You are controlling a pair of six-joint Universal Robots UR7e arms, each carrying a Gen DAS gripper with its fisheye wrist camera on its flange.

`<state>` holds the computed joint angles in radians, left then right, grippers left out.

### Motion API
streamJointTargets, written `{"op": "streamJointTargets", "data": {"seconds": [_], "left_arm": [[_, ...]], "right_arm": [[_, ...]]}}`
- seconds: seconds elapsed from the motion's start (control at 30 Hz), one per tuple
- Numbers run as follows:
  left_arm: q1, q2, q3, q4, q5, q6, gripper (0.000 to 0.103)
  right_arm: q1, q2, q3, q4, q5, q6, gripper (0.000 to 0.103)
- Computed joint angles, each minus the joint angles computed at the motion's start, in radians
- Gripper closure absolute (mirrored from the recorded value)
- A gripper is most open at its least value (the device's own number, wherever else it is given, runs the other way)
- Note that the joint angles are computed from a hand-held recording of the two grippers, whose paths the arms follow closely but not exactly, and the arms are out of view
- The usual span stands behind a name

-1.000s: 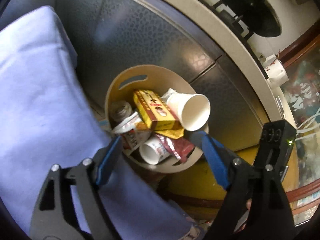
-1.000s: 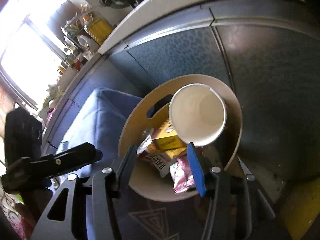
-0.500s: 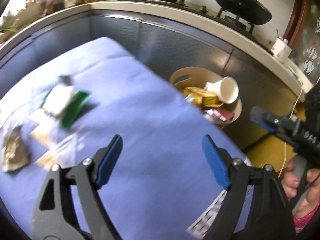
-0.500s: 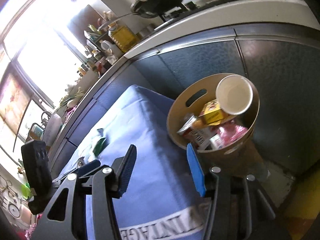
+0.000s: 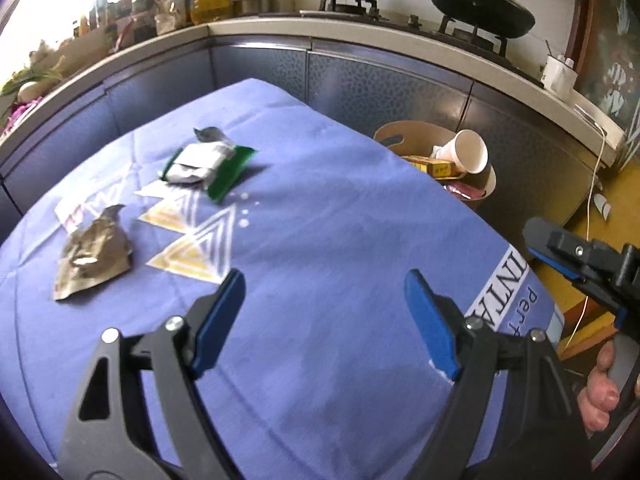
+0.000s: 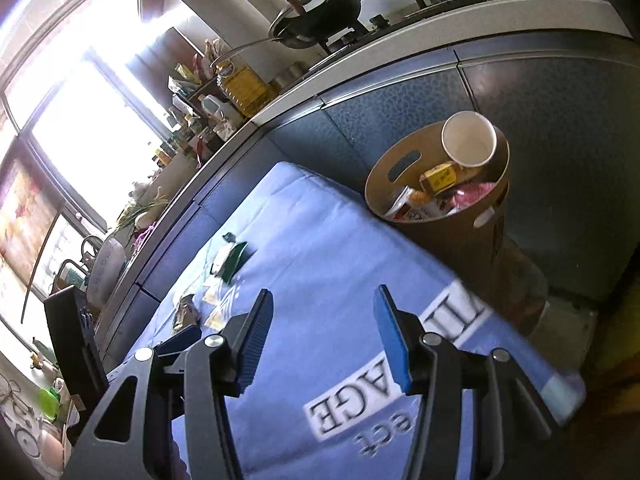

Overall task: Collect trash
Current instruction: 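Move both tools back over the foil wrapper and green packet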

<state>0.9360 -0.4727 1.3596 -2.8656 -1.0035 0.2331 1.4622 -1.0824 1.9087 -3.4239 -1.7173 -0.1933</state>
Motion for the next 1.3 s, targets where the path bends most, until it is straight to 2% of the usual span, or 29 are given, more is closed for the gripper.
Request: {"op": "streamJointTargets", "data": {"seconds": [0.17, 0.4, 0.63, 0.9, 1.03, 1.1, 1.2, 1.3], "left_arm": [[0.002, -0.04, 0.061, -0.06, 0.013, 0.034, 0.025], [0.031, -0.111, 0.147, -0.15, 0.043, 0.053, 0.025], [0.084, -0.162, 0.188, -0.192, 0.082, 0.035, 0.025], [0.172, -0.238, 0.219, -0.2, 0.085, -0.028, 0.025], [0.216, -0.254, 0.18, -0.163, 0.082, -0.074, 0.025], [0.232, -0.256, 0.149, -0.126, 0.059, -0.103, 0.025], [0.242, -0.231, 0.078, -0.068, 0.044, -0.122, 0.025], [0.259, -0.209, 0.002, 0.057, -0.046, -0.196, 0.025]], "right_arm": [[0.035, 0.014, 0.006, -0.019, -0.035, 0.003, 0.052], [0.095, 0.07, -0.034, 0.019, -0.088, -0.015, 0.052], [0.149, 0.157, -0.103, 0.097, -0.118, -0.048, 0.052], [0.193, 0.253, -0.19, 0.217, -0.139, -0.09, 0.052], [0.2, 0.295, -0.256, 0.322, -0.1, -0.099, 0.054], [0.204, 0.324, -0.31, 0.39, -0.069, -0.109, 0.06], [0.214, 0.363, -0.382, 0.425, -0.075, -0.13, 0.063], [0.204, 0.388, -0.458, 0.434, -0.073, -0.095, 0.063]]}}
